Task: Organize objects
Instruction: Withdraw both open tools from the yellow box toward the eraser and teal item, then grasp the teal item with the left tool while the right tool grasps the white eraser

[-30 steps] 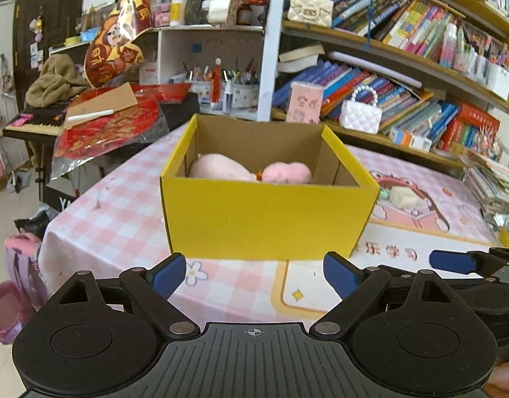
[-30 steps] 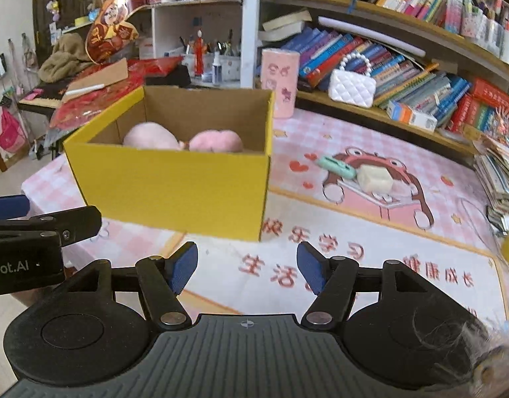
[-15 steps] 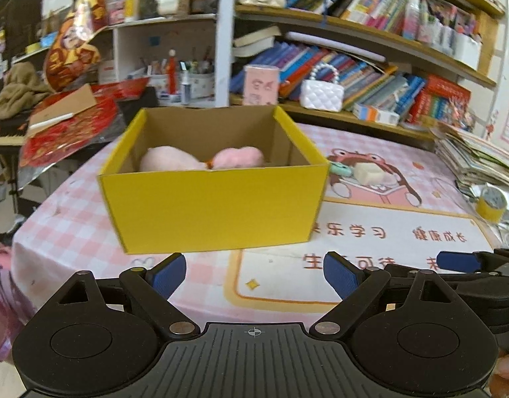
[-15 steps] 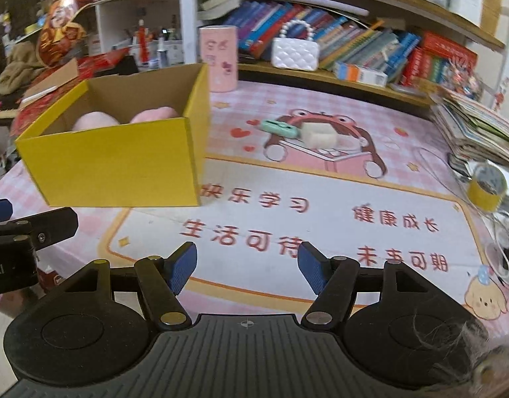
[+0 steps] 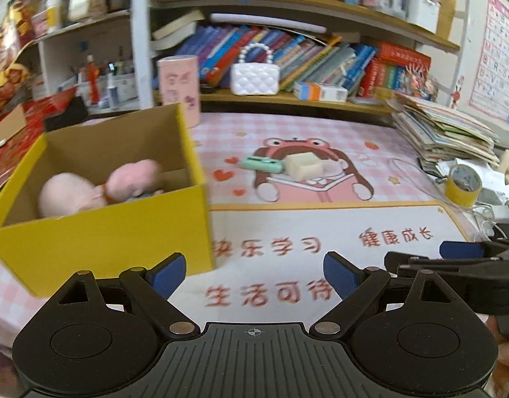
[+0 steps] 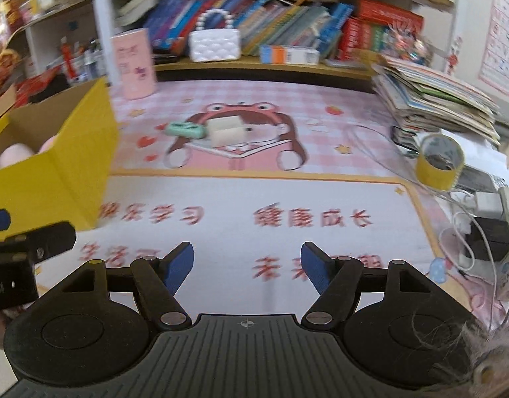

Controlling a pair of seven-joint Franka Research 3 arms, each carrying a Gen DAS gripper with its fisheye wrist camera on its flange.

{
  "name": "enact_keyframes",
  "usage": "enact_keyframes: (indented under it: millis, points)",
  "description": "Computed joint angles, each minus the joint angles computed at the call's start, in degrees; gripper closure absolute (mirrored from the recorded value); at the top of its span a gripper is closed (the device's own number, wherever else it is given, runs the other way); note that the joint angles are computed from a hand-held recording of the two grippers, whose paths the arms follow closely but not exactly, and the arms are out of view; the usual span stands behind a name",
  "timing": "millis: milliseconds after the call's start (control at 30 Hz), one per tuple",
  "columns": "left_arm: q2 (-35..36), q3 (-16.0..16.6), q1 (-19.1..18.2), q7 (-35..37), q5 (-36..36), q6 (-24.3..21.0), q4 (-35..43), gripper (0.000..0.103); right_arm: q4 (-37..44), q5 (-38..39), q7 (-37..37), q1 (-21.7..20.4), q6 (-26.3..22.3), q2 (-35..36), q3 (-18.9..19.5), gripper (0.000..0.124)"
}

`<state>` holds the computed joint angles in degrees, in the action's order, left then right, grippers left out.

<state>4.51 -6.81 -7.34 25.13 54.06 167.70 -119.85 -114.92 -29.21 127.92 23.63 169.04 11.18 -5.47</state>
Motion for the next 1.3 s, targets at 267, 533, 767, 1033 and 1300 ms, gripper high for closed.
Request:
enact_keyframes:
  millis: [267,533,767,1033,1300]
  points:
    - [8.86,0.17,-3.57,4.64,-4.87,-3.61,11.07,0.011,5.14,12.00,-12.65,-4.62,-0.01,4.44,1.60,0.053]
    - [16.76,2.49,-8.25,4.75,-7.72,-8.34,21.63,0.011,12.63,23.34,-27.43,-8.25,-1.77,10.15,3.01,0.053]
    - [21.66,4.33,-11.16,4.05,-7.96,-12.99,29.44,0.011,19.80,31.86,-37.74,-11.05,-3.68,15.02,4.78,0.053]
    - [28.10,5.62,-12.84,5.11,-9.28,-19.26,39.37,0.011,30.33,38.29,-46.80,-13.19,-5.31,22.17,6.81,0.053]
    - [32.02,8.44,-14.04,1.08,-8.85,-25.15,47.25,0.011,43.25,43.84,-57.85,-15.68,-7.57,30.95,11.66,0.053]
